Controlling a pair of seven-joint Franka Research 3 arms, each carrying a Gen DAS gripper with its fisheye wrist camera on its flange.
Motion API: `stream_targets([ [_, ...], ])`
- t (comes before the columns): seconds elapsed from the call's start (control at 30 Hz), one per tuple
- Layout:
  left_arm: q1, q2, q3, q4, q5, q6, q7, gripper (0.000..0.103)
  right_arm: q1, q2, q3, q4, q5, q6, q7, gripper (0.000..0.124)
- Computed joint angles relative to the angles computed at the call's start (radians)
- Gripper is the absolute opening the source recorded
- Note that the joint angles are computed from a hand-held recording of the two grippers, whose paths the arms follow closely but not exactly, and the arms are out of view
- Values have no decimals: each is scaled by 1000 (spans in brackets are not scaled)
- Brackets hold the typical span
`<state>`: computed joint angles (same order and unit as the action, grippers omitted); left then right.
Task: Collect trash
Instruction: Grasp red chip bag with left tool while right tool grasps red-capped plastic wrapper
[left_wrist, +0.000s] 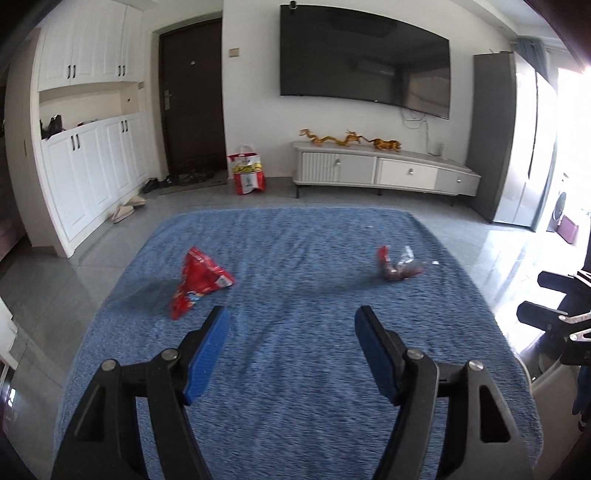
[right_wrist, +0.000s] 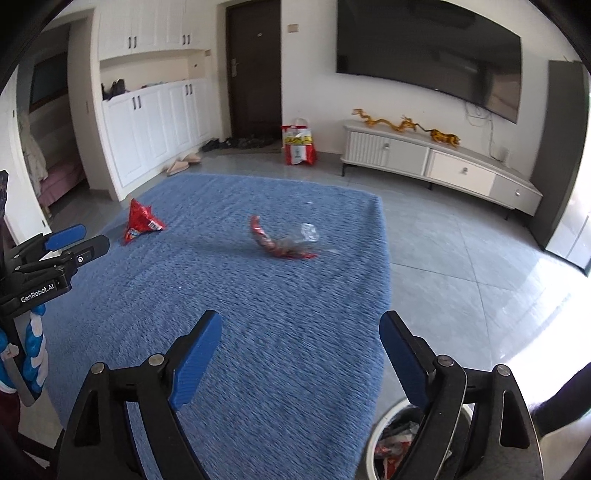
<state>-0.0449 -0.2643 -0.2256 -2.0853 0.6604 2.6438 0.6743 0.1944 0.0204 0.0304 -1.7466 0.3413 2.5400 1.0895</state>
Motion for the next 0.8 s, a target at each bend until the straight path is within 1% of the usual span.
stream_targets([
  [0.03, 4, 1, 4, -3, 1, 1, -3, 70, 4, 10, 4, 10, -8, -1, 5, 86],
  [0.1, 14, 3, 12, -11, 4, 9, -13, 75, 13, 37, 10, 40, -17, -12, 8, 87],
  [0.17, 24, 7, 18, -16, 7, 18, -22, 76, 21, 61, 15, 65, -30, -19, 15, 87],
  [0.33, 43, 17, 31, -21, 14, 20, -29, 77, 40, 119, 25, 121, -52, -33, 23, 87],
  [0.43, 62, 14, 39, -39, 31, 34, -43, 77, 50, 159, 28, 161, -63, -41, 27, 87],
  [0.53, 83, 21, 48, -44, 49, 32, -43, 78, 55, 196, 29, 202, -72, -51, 30, 87],
  [0.7, 108, 39, 66, -33, 71, 31, -21, 78, 69, 278, 29, 298, -97, -64, 45, 87],
  [0.8, 124, 59, 78, -20, 91, 48, -10, 78, 78, 334, 29, 369, -114, -70, 52, 87],
])
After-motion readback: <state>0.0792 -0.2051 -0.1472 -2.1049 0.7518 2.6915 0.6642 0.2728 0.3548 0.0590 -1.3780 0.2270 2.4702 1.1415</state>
